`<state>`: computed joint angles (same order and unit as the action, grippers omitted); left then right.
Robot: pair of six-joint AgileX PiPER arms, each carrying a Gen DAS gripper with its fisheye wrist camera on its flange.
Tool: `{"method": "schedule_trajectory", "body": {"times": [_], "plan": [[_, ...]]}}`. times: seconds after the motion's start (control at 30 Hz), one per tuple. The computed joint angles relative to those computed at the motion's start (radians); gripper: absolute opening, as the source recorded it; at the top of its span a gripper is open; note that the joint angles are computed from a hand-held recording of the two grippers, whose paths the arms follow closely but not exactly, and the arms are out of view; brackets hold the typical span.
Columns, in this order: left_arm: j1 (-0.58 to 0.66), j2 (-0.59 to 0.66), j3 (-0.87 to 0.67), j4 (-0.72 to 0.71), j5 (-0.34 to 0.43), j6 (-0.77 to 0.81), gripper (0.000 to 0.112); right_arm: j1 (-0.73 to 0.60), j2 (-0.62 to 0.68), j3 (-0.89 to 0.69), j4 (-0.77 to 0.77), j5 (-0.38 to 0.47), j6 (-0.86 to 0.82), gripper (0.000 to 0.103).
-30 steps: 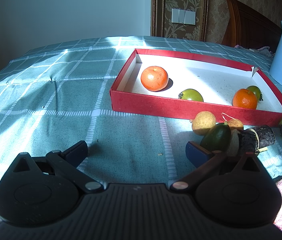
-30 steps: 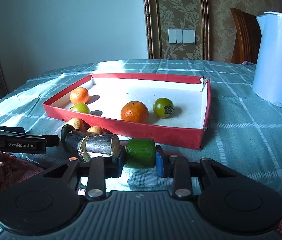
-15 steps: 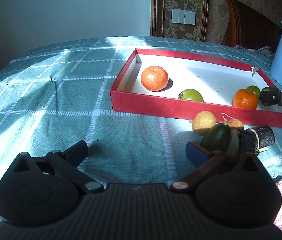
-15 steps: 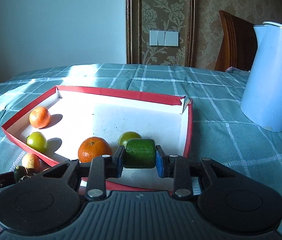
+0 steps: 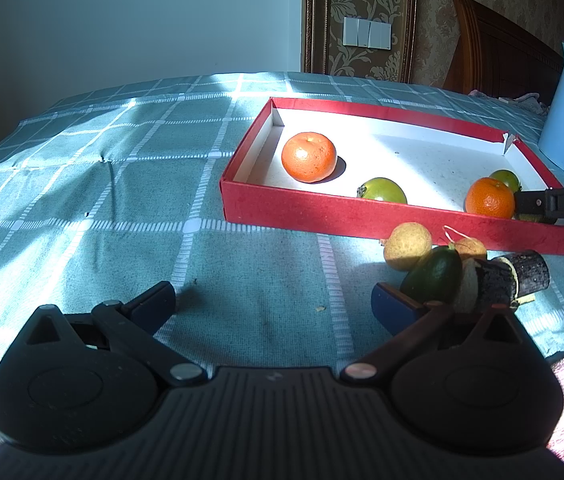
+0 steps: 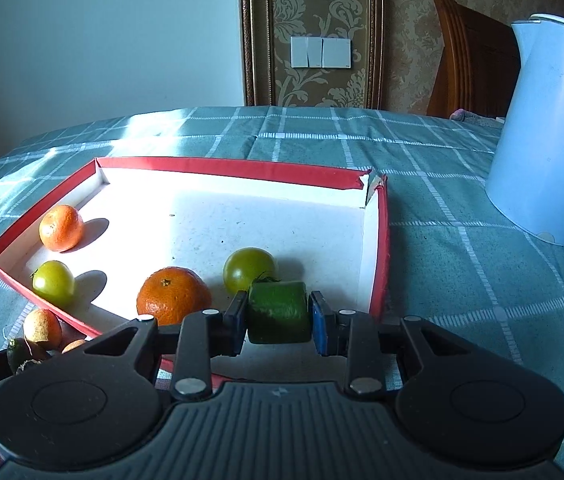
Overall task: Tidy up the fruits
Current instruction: 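Carry the cucumber piece into the tray and open the right tool, then withdraw the right tool from the tray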
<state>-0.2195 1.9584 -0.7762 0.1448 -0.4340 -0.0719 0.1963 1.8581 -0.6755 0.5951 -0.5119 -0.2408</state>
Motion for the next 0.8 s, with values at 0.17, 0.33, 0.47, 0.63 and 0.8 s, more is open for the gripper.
{"method": "schedule_trajectory", "body": {"times": [0.17, 0.33, 0.47, 0.63, 0.8], "plan": [[0.0, 0.0, 0.0, 0.001, 0.0, 0.0, 0.103, 0.063, -0.052, 0.106, 0.04, -0.16, 0.014, 0.074], [0.005, -0.002, 0.006, 0.026, -0.008, -0.024, 0.103, 0.128, -0.113, 0.245, -0.015, -0.303, 0.099, 0.074], [0.009, -0.008, 0.021, 0.105, -0.025, -0.061, 0.103, 0.2, -0.067, 0.331, -0.015, -0.485, 0.174, 0.074], [-0.027, -0.022, 0.065, 0.021, -0.083, 0.044, 0.103, 0.235, -0.017, 0.369, -0.014, -0.628, 0.233, 0.074], [-0.045, -0.033, 0.086, -0.005, -0.101, 0.062, 0.103, 0.214, -0.006, 0.353, -0.038, -0.593, 0.235, 0.074]]}}
